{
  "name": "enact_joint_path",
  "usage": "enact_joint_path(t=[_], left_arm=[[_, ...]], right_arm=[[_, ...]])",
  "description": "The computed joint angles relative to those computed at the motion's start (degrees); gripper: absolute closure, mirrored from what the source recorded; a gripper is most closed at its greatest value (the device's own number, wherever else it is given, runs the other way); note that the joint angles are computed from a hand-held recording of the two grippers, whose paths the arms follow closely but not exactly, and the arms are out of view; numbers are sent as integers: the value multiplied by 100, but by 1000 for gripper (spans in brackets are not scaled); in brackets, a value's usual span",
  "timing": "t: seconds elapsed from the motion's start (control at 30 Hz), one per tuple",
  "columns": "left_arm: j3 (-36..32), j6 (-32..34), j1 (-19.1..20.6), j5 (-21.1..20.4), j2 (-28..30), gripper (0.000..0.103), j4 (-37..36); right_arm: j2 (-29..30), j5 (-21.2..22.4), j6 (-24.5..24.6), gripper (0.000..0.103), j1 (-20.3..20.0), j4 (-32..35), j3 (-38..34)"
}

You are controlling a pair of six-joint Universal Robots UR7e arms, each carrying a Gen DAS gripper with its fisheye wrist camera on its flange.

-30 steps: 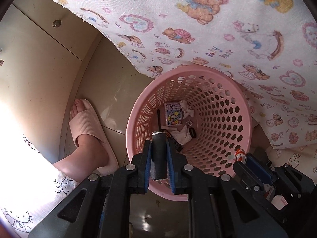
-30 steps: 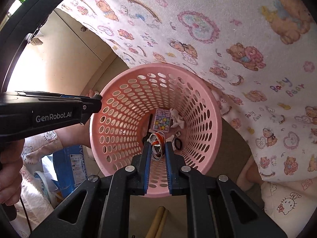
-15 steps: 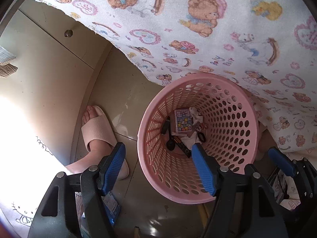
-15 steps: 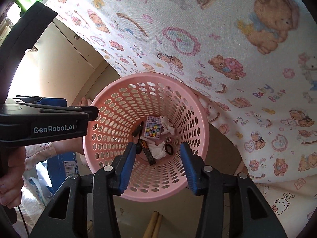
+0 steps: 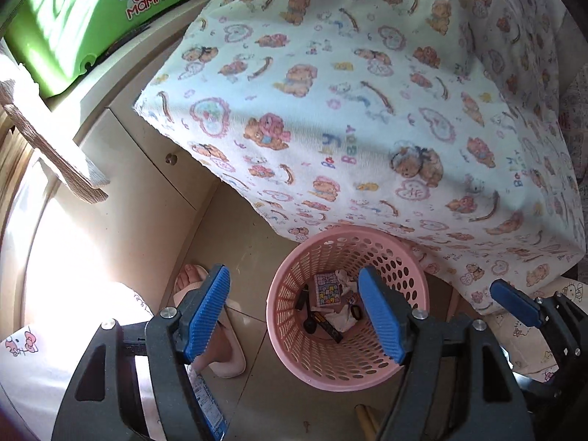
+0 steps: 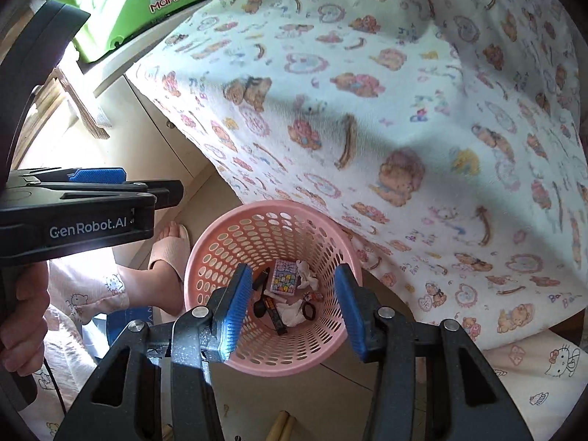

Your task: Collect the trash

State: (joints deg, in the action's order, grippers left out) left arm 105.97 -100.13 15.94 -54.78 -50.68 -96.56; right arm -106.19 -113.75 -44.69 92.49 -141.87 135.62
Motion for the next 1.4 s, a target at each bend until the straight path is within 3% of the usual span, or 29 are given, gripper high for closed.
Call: enact_joint_path(t=[0.2,0.37,0.5,0.57,0.73,0.8,0.87,1.4], left_arm=[[-165,-632,-362,644,-222,26,851],[-603,-1221,-612,1219,-57,17,2103],[-841,-1815,-793,1537,59,1,2910],[-911,-1973,-837,1628,103,2,3125],[-887,-1891,-838,1665,106,2,2965],[-870,-1844,-831,1624,108,2,2874],[-879,-1822,-808,1575,122,2,2857],[-976,-2168,-827,1554,228,2,3190]], right_arm=[[-403,465,88,53,133,116,-290],[-508,646,-185,37,169,-494,-339],[-577,903,-94,22,38,-639,-444],[-610,1026,-120,17,-17,-833,-424],[-761,1487,-79,10,-153,-759,-461],[-781,1515,-63,8,-156,-854,-437],[-776,1483,-80,0,-146,-943,-420],[-803,1498,-20,1,-211,-1049,-434]])
